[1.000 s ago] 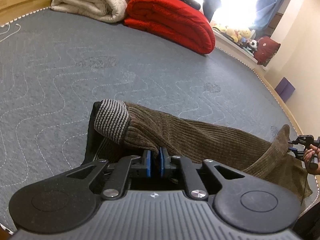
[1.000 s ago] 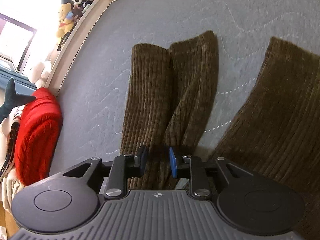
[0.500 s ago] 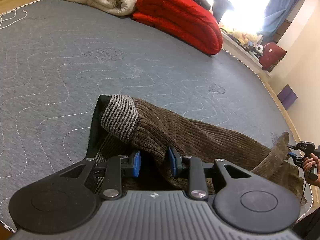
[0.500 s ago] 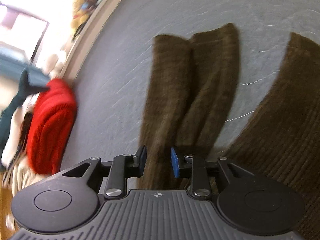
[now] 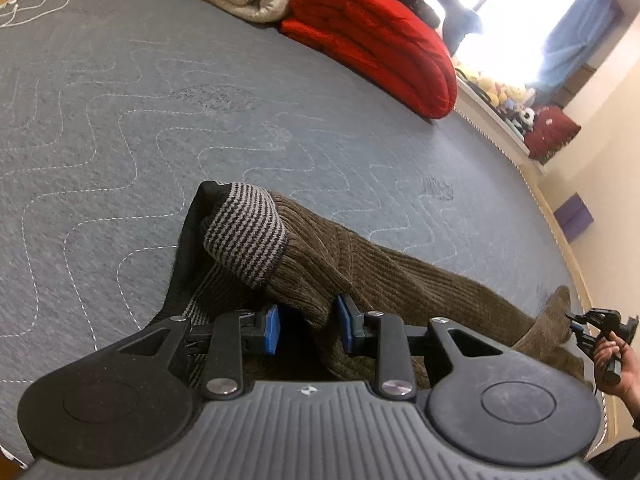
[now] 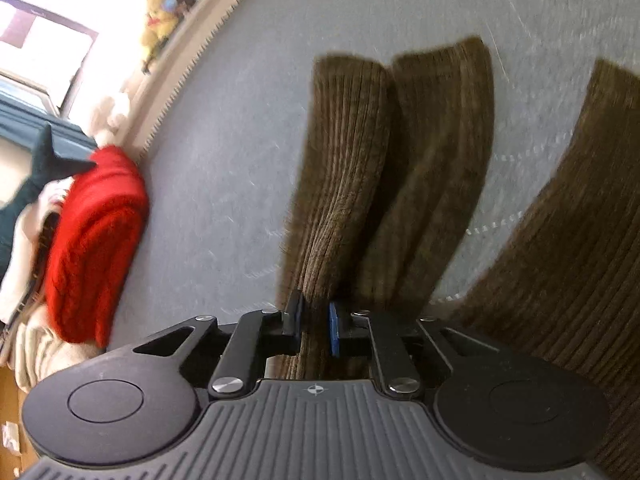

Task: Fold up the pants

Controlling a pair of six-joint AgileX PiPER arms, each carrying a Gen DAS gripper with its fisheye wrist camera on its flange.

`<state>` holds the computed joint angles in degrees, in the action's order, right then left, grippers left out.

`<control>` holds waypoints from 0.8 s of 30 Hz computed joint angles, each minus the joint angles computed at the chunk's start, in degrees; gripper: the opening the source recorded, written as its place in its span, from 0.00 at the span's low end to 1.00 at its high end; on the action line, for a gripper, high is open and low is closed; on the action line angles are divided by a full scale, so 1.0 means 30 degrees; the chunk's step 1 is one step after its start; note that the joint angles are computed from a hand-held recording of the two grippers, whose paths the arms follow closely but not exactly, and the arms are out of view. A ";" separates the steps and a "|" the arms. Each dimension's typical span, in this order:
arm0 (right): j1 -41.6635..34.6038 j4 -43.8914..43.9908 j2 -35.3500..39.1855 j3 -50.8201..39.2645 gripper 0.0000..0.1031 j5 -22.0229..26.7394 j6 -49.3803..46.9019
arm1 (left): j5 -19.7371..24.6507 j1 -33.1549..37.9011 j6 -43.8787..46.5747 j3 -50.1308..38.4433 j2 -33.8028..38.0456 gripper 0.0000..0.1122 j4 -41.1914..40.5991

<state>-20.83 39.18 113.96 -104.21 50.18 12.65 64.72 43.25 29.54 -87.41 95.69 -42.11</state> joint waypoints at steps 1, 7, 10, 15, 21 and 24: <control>-0.0025 0.0356 -0.0390 0.0348 0.11 -0.0396 -0.0368 | -0.0039 -0.0003 0.0012 0.0001 0.0006 0.29 0.0010; -0.0602 0.1472 -0.4465 0.2949 0.10 -0.1747 -0.2272 | -0.0120 0.0363 0.0384 0.0356 -0.0276 0.09 -0.0731; -0.1601 0.1173 -0.7872 0.5093 0.10 -0.1760 -0.3502 | 0.0012 0.0969 0.1528 0.0915 -0.1141 0.07 -0.1640; -0.5626 0.1019 -1.3849 1.0161 0.09 0.0344 -0.5088 | 0.1542 0.2800 0.2186 0.1868 -0.3054 0.07 -0.2041; -0.9940 -0.1975 -1.3131 1.1958 0.10 0.5749 -0.2268 | 0.0800 -0.0727 -0.2133 0.1104 -0.3864 0.17 0.5489; -1.1193 -0.2688 -1.2942 1.1897 0.12 0.4383 -0.3365 | -0.1278 -0.1266 -0.3203 0.2441 -0.5308 0.22 0.6202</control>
